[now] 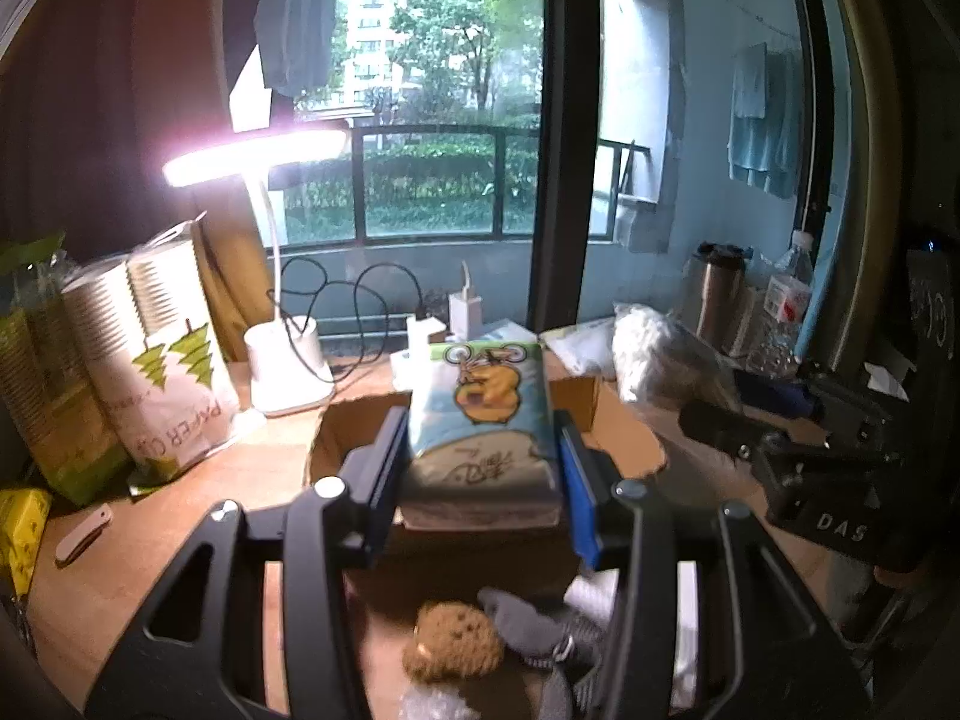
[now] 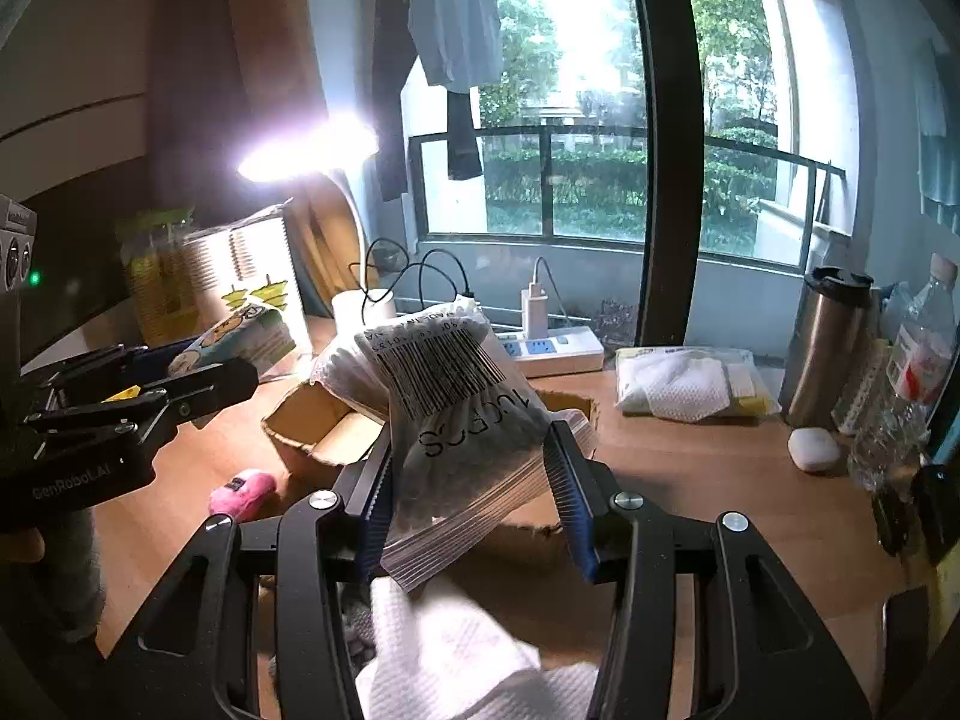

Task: Organize soft objects
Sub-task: 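Carry the tissue pack with the left gripper while the right gripper carries the swab bag into the box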

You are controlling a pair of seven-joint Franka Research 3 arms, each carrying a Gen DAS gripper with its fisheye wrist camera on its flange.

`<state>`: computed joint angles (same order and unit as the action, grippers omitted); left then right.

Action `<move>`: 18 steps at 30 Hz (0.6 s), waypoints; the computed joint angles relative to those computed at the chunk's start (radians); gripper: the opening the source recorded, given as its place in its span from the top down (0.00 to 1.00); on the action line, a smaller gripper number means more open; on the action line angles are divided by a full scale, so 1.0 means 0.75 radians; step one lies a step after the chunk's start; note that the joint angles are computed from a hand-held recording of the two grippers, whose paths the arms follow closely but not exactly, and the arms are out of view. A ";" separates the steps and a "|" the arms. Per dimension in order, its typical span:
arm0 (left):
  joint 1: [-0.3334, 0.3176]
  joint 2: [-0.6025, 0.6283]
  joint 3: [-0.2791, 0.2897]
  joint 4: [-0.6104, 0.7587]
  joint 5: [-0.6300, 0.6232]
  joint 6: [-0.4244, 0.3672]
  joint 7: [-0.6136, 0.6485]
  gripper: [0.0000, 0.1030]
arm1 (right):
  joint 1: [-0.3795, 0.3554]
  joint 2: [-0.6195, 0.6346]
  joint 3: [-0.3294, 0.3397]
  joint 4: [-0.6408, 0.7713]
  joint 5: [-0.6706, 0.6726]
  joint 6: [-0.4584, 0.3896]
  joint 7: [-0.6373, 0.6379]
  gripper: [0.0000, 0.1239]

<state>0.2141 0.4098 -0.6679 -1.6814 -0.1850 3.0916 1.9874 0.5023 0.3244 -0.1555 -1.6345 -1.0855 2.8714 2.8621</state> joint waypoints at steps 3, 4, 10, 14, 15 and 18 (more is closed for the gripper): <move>-0.036 0.054 0.016 0.067 0.016 -0.006 -0.015 0.54 | -0.012 0.021 -0.003 0.025 0.021 0.003 -0.022 0.60; -0.051 0.070 0.026 0.088 0.024 -0.012 -0.028 0.54 | -0.015 0.027 -0.005 0.032 0.033 0.005 -0.034 0.60; -0.136 0.196 0.079 0.250 0.056 -0.082 -0.071 0.54 | -0.027 0.091 -0.017 0.091 0.168 0.003 -0.158 0.60; -0.209 0.276 0.142 0.368 0.072 -0.165 -0.103 0.54 | -0.028 0.144 -0.034 0.132 0.297 0.005 -0.258 0.60; -0.229 0.300 0.161 0.404 0.073 -0.191 -0.111 0.54 | -0.023 0.153 -0.041 0.138 0.324 0.006 -0.278 0.60; -0.278 0.351 0.208 0.485 0.072 -0.257 -0.128 0.54 | -0.029 0.189 -0.038 0.167 0.436 0.002 -0.373 0.60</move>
